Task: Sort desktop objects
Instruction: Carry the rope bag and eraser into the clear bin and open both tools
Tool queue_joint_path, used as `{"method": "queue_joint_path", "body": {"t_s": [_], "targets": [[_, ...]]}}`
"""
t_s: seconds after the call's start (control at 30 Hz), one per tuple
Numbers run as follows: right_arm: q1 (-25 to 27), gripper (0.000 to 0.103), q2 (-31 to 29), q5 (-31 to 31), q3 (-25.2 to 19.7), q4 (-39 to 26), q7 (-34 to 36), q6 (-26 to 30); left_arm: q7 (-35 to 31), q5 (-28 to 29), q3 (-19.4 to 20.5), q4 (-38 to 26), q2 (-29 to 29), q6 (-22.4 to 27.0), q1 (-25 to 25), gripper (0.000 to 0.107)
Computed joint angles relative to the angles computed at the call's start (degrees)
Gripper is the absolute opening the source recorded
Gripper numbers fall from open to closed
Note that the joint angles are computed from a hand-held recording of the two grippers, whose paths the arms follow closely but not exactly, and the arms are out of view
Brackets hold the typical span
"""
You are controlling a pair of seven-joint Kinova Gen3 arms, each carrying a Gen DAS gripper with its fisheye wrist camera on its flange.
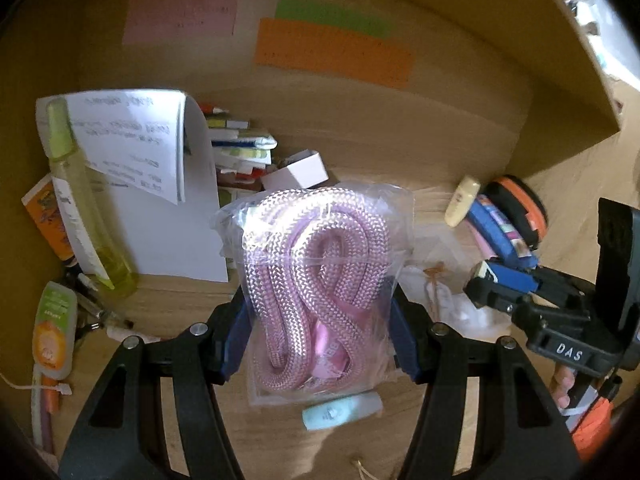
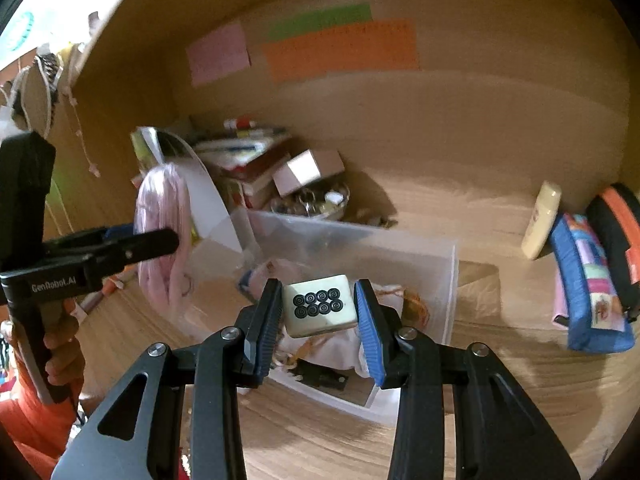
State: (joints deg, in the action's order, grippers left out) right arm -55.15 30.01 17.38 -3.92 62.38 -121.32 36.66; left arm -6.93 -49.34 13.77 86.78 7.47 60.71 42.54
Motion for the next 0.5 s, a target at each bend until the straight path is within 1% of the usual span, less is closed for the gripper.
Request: {"method": "queue_joint_path", "body": {"t_s": [0.17,0.3,0.4,0.43,0.5], "targets": [[1.4,0.034,2.5,-2.2,-1.0,-2.2,1.9,2.6,-2.5,3.3,-1.3,0.0,1.4,-2.9,-2.2,0.061],[2.1,0.034,3.1,-3.3,-1.1,-2.2,3.0,2.8,-4.9,5.3,-2.2,0.5,2.0,-4.3,-3.0,0.061],[2.5,0.034,3.7,-4.3,-1.3,-2.9,3.8,3.4,-6.5,7.9,-2.5,1.4,2.2,-6.8,-4.6,0.061],[2.6,0.034,3.9,-4.5,-1.3,-3.2,4.1,3.7,-6.5,7.6,-2.7,1.5,2.3,-6.9,-4.2,0.061],[1.9,0.034,3.9,-3.8,-0.5,-3.1,4.0,3.7,-6.9,6.4,-2.9,1.0,2.8,-5.3,-3.0,0.061]]}}
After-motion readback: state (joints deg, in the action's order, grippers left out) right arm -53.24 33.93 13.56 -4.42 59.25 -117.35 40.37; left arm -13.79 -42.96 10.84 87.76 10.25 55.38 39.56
